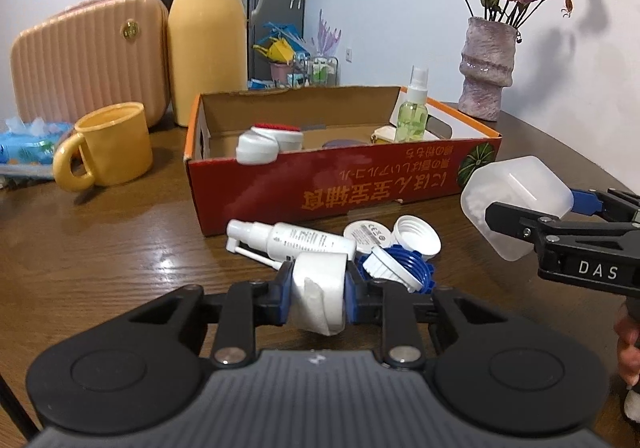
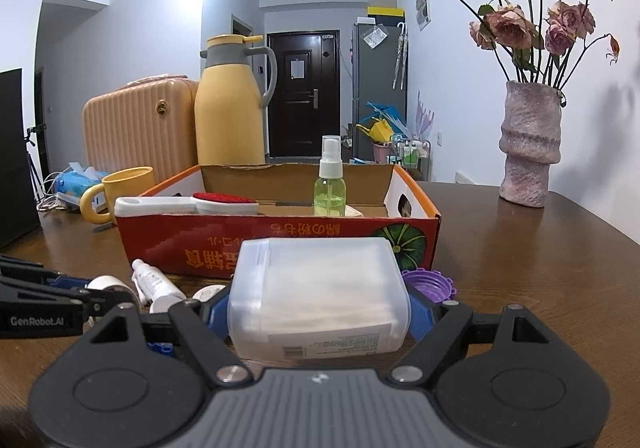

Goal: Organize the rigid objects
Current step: 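Carry the tape roll and plastic box over the cardboard box with both grippers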

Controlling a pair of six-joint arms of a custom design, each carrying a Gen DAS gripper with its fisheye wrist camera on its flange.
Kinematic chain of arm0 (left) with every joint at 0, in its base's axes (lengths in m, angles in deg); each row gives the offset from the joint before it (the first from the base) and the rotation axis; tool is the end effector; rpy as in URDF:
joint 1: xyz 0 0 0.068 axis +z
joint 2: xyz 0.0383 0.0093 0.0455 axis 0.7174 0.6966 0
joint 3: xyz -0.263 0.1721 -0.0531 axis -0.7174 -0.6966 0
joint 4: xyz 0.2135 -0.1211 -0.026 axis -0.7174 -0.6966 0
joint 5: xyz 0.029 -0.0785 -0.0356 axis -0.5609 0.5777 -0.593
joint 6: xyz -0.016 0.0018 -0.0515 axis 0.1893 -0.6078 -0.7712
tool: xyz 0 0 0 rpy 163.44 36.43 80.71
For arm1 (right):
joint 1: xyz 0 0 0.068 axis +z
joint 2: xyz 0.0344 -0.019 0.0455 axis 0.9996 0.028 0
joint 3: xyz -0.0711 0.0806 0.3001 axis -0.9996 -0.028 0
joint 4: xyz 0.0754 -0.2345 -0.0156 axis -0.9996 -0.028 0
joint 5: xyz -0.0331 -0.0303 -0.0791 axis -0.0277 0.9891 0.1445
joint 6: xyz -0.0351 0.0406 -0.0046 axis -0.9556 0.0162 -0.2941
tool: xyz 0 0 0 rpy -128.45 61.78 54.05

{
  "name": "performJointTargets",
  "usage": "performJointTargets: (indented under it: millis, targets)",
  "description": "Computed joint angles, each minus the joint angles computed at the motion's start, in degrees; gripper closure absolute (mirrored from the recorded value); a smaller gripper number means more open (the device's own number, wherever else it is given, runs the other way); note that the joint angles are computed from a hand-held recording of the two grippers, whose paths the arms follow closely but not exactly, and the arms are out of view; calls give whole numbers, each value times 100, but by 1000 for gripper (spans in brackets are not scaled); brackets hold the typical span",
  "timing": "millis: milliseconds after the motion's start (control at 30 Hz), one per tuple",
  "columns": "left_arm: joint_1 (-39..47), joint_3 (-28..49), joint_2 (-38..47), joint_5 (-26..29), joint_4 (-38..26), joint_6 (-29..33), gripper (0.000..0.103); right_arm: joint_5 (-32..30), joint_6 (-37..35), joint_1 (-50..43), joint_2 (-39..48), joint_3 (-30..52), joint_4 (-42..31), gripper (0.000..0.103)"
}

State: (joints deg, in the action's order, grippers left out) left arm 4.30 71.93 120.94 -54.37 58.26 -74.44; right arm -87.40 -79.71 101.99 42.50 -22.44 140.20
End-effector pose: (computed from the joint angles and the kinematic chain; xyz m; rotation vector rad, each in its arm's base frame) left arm 0.2690 -0.2092 0.1374 -0.1276 2.1543 0.0457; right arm 0.3358 0.0904 0.1272 -0.4640 1.9217 0.3641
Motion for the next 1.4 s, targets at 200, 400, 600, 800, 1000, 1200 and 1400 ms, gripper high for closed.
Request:
performJointTargets:
  millis: [200,400,600,800,1000,1200,1400]
  targets:
    - [-271,-95,-106,-426,127,132,78,-65,133,-64,-57,-83,76,22]
    - [-595,-101,-274,-1198,227,243,78,-109,203,-138,-184,-76,125,22]
    - [-588,100,-502,-1434,174,357,78,0,156,-132,-321,218,-123,22]
    - [-390,571,-465,-1448,-73,476,78,102,197,-72,-356,656,-438,22]
    - [-36,1047,-339,-1385,-85,571,78,137,342,117,-241,1225,-788,22]
    - [411,1460,-159,-1101,-117,632,78,84,475,322,3,1715,-896,22]
    - [775,1556,-79,-954,54,688,78,220,507,559,349,2304,-1184,22]
